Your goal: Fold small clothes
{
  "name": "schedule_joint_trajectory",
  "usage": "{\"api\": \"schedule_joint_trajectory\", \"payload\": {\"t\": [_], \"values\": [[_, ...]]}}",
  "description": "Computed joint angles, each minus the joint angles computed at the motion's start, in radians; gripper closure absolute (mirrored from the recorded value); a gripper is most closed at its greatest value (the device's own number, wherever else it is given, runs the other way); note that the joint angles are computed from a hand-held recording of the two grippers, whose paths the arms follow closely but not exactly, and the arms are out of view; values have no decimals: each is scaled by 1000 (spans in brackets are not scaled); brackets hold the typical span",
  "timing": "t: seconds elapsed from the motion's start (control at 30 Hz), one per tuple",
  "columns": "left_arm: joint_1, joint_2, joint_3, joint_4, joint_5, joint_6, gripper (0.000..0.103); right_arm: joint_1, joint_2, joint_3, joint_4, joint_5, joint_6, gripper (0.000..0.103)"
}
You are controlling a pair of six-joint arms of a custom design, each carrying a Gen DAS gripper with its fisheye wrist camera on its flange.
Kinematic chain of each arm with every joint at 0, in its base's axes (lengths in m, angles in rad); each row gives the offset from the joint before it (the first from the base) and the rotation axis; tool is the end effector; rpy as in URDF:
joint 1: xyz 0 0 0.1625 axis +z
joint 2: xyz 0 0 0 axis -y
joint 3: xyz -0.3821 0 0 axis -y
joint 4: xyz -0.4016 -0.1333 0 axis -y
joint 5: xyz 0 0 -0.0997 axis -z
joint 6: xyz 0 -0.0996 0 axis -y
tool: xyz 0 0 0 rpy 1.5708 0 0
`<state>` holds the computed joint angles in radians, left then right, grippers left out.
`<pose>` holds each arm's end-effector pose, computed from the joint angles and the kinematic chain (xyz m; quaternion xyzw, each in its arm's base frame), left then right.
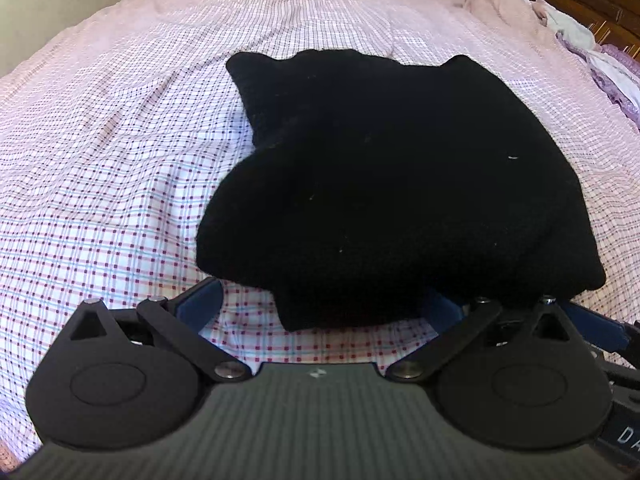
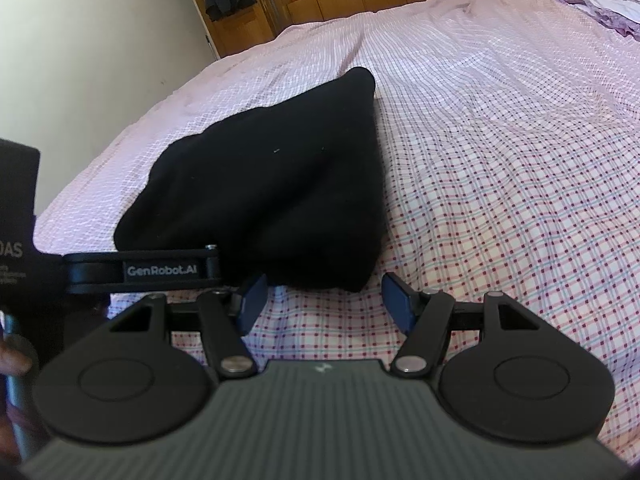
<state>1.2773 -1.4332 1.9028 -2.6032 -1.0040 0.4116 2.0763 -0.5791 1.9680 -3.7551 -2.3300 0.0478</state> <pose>0.0227 -0.5706 0.3414 0.2456 0.8924 -0.2503 0.2839 0.3055 -0.4182 -0.0027 0.0545 -0.8666 0.4394 0.2304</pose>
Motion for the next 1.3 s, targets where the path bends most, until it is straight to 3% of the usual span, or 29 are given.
{"api": "schedule_joint_trajectory", "payload": {"t": [0.2, 0.47, 1.3], "values": [[-6, -21, 20, -18, -5, 12, 0, 3, 2, -3, -7, -10, -3, 38], [-51, -69, 92, -102, 77, 57, 0, 14, 7, -17, -12, -30, -20, 38], [-56, -105, 114, -95, 105, 24, 0, 11, 11, -42, -9, -32, -53, 38]]}}
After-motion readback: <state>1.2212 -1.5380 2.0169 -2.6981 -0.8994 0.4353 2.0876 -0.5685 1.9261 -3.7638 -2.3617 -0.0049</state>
